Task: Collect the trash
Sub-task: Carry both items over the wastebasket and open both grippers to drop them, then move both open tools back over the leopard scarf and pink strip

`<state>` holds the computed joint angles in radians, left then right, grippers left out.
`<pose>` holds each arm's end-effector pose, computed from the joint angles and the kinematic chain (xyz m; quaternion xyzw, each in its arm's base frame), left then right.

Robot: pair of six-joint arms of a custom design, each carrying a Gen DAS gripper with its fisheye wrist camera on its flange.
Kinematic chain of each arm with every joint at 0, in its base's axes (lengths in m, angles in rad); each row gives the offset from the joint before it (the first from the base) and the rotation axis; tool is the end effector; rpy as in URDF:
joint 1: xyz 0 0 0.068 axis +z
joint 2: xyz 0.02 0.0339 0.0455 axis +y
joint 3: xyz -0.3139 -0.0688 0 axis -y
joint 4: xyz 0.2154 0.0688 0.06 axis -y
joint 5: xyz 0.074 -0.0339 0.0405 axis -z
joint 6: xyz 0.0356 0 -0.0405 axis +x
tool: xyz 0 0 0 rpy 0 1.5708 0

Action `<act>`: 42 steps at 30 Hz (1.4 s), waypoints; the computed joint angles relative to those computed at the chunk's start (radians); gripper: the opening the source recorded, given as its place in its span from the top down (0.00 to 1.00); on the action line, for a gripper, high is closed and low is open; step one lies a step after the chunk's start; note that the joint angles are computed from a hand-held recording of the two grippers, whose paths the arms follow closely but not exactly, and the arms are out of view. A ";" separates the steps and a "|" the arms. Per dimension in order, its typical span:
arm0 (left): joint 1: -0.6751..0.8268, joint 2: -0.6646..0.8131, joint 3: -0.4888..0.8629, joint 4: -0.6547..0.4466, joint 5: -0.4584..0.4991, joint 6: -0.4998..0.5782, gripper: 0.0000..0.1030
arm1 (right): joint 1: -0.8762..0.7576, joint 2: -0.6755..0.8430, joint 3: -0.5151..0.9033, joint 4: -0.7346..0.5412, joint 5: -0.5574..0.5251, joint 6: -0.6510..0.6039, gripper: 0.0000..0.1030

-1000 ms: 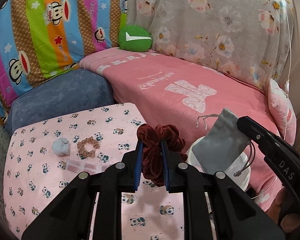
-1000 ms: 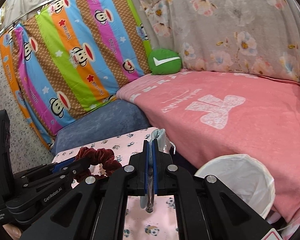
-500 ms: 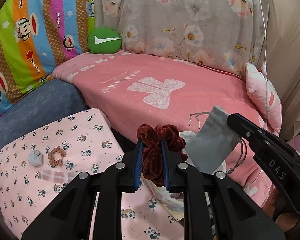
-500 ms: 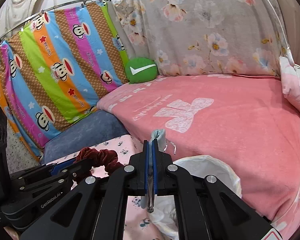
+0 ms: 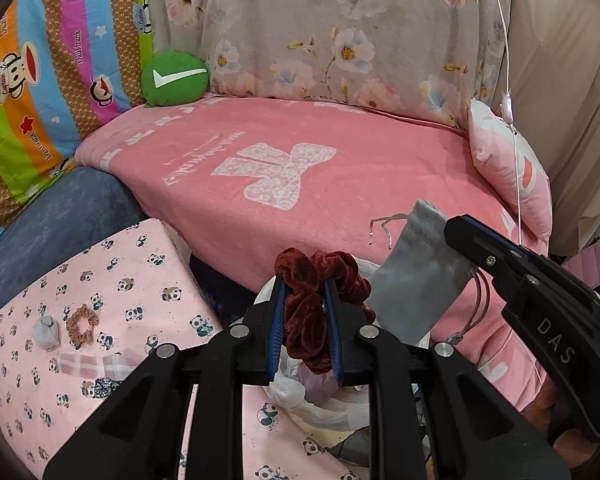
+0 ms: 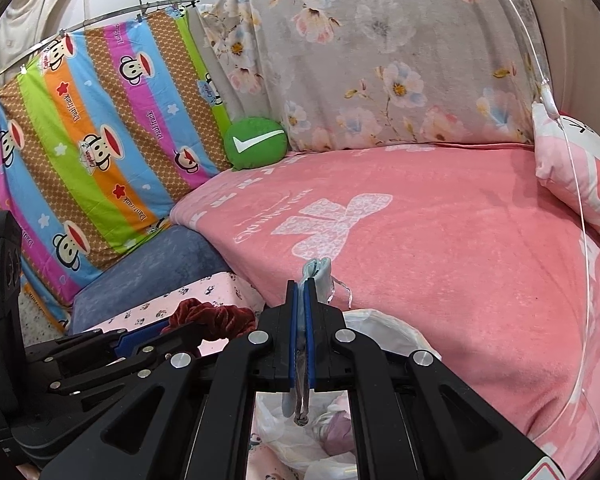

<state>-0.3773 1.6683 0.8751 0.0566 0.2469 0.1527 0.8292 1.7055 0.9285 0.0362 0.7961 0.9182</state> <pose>0.2988 -0.1278 0.2416 0.2858 0.8626 -0.1569 0.3869 0.2422 0.2267 0.2496 0.1937 0.8358 0.0572 0.5106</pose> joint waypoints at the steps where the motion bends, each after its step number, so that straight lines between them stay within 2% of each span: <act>1: -0.003 0.002 0.003 -0.002 -0.007 -0.001 0.71 | -0.001 -0.004 -0.007 0.002 0.002 0.004 0.92; 2: -0.009 0.001 0.000 0.006 -0.025 -0.006 0.55 | -0.002 -0.006 -0.010 0.005 0.007 0.007 0.91; 3: -0.015 -0.004 -0.009 0.024 -0.048 -0.012 0.45 | 0.000 -0.006 -0.014 0.008 0.012 0.013 0.90; 4: -0.019 -0.012 -0.022 0.048 -0.065 -0.017 0.29 | -0.001 -0.008 -0.018 0.011 0.009 0.019 0.89; 5: -0.021 -0.018 -0.034 0.070 -0.074 -0.021 0.26 | -0.004 -0.011 -0.023 0.012 0.008 0.028 0.87; 15: -0.004 -0.027 -0.037 0.064 -0.069 -0.023 0.26 | 0.008 -0.017 -0.031 0.013 0.024 0.028 0.74; 31: 0.111 -0.064 -0.074 0.066 -0.002 -0.025 0.26 | 0.054 0.037 0.048 -0.024 0.020 0.007 0.72; 36: 0.177 -0.052 -0.081 0.067 0.024 -0.024 0.26 | 0.079 0.088 0.114 -0.045 0.017 -0.004 0.67; 42: 0.263 -0.033 -0.103 0.082 0.052 -0.012 0.26 | 0.103 0.158 0.204 -0.073 0.001 -0.017 0.66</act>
<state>-0.1145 1.6356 0.7723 0.1382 0.2994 0.1411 0.9319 1.8634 1.1321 -0.0368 0.7976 0.9016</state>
